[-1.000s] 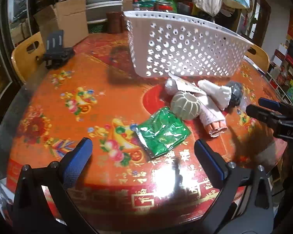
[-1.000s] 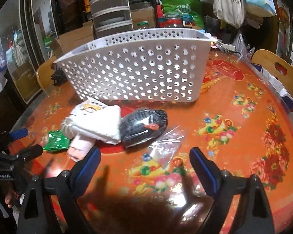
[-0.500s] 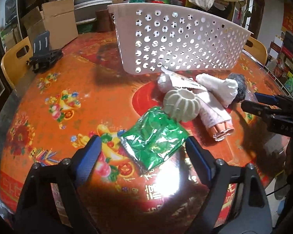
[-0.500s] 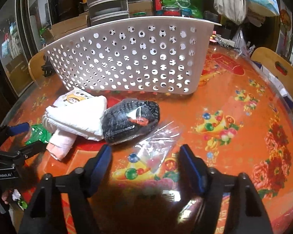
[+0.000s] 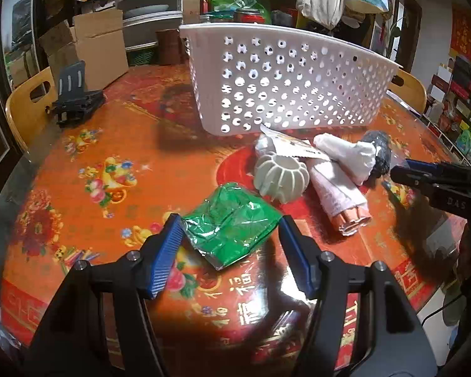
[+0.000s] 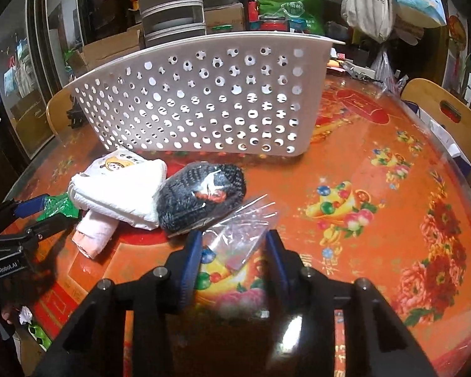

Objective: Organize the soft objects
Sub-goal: 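Grasp the green packet with the left tool while the right tool grasps the clear plastic bag, then carry both held items into the white basket and open both tools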

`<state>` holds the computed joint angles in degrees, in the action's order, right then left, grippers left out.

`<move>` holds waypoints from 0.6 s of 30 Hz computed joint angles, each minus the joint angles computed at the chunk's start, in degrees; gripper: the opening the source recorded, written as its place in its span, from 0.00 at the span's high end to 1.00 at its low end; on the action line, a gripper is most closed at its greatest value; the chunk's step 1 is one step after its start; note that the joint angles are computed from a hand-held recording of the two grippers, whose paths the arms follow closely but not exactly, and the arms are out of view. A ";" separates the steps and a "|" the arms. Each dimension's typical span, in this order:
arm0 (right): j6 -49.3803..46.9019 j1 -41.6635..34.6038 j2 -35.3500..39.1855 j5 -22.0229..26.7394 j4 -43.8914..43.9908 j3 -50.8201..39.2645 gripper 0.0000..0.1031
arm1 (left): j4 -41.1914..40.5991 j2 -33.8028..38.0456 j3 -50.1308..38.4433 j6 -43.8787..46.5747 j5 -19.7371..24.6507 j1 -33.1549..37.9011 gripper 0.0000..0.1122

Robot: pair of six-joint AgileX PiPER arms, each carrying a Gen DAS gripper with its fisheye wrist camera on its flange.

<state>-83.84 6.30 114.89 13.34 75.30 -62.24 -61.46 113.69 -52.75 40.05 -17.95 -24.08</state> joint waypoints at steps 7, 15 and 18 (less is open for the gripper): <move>-7.74 -1.13 -2.90 0.38 7.44 3.14 0.61 | 3.47 -3.49 4.07 -3.83 -3.29 -0.64 0.46; -9.87 -0.86 -6.82 0.44 9.19 5.16 0.61 | 1.51 -7.67 6.54 -1.84 -5.77 -2.66 0.46; -8.27 -0.52 -8.01 0.63 7.43 5.04 0.61 | -0.93 -9.38 6.03 1.38 -5.55 -2.89 0.46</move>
<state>-92.11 5.78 106.88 13.97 82.73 -57.20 -62.38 104.31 -46.72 41.42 -23.50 -26.97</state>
